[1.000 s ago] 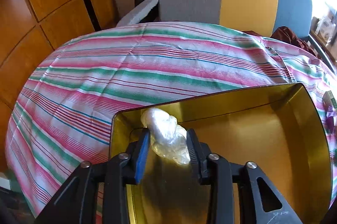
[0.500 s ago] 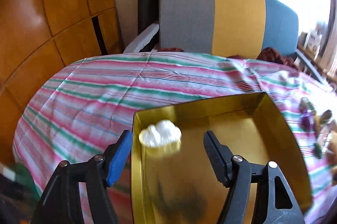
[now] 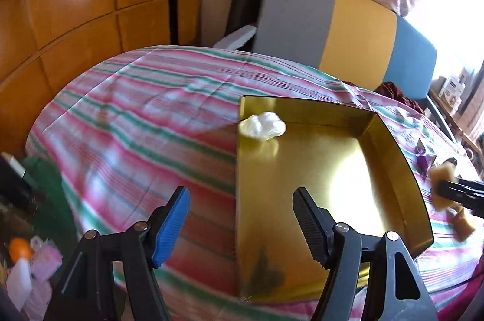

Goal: Organize objects
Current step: 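Lower the yellow sponge into the tray beside the bundle and open the right gripper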

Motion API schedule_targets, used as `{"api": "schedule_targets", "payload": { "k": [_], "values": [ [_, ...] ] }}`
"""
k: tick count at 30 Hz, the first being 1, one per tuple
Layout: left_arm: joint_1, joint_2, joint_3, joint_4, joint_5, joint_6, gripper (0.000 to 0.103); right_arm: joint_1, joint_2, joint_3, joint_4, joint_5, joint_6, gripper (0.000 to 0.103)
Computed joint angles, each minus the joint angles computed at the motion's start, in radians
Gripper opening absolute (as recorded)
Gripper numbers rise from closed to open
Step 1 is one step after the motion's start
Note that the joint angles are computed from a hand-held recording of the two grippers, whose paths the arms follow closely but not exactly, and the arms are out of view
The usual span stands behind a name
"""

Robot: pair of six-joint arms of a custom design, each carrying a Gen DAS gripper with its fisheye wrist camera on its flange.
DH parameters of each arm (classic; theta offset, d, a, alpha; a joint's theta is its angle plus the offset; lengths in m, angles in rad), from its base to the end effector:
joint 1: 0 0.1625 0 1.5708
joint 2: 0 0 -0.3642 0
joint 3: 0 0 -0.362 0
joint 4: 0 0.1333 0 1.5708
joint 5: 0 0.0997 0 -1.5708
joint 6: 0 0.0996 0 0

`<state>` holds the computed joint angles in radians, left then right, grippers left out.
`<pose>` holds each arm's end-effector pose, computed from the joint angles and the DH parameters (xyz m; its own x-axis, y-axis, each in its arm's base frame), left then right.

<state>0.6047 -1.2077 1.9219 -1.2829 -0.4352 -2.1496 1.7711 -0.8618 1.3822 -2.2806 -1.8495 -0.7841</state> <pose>-0.2194 -0.4234 0.1592 -0.5836 -0.6836 -0.4382 0.0832 0.4865 -0.8697 0.2365 -0.6327 0.1837 -0.5364 -0.7792 0.3243 -0.8110 0.5822 0.0575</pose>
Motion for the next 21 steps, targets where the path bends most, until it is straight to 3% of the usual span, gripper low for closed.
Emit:
{"api": "schedule_targets", "payload": {
  "k": [4, 9, 12, 18, 21],
  "values": [
    [-0.028, -0.043, 0.040, 0.061, -0.032, -0.111, 0.071, 0.054, 0.102, -0.025, 0.010, -0.001, -0.004, 0.059],
    [-0.048, -0.087, 0.080, 0.109, -0.063, -0.197, 0.071, 0.117, 0.256, -0.071, -0.062, -0.057, -0.024, 0.059],
    [-0.058, -0.103, 0.098, 0.130, -0.079, -0.237, 0.071, 0.136, 0.335, -0.119, -0.085, -0.081, 0.011, 0.060],
    [-0.057, -0.122, 0.131, 0.095, -0.094, -0.230, 0.071, 0.148, 0.433, -0.222, -0.061, -0.083, 0.083, 0.063],
    [-0.054, -0.124, 0.139, 0.069, -0.093, -0.211, 0.071, 0.148, 0.450, -0.253, -0.036, -0.061, 0.112, 0.072]
  ]
}}
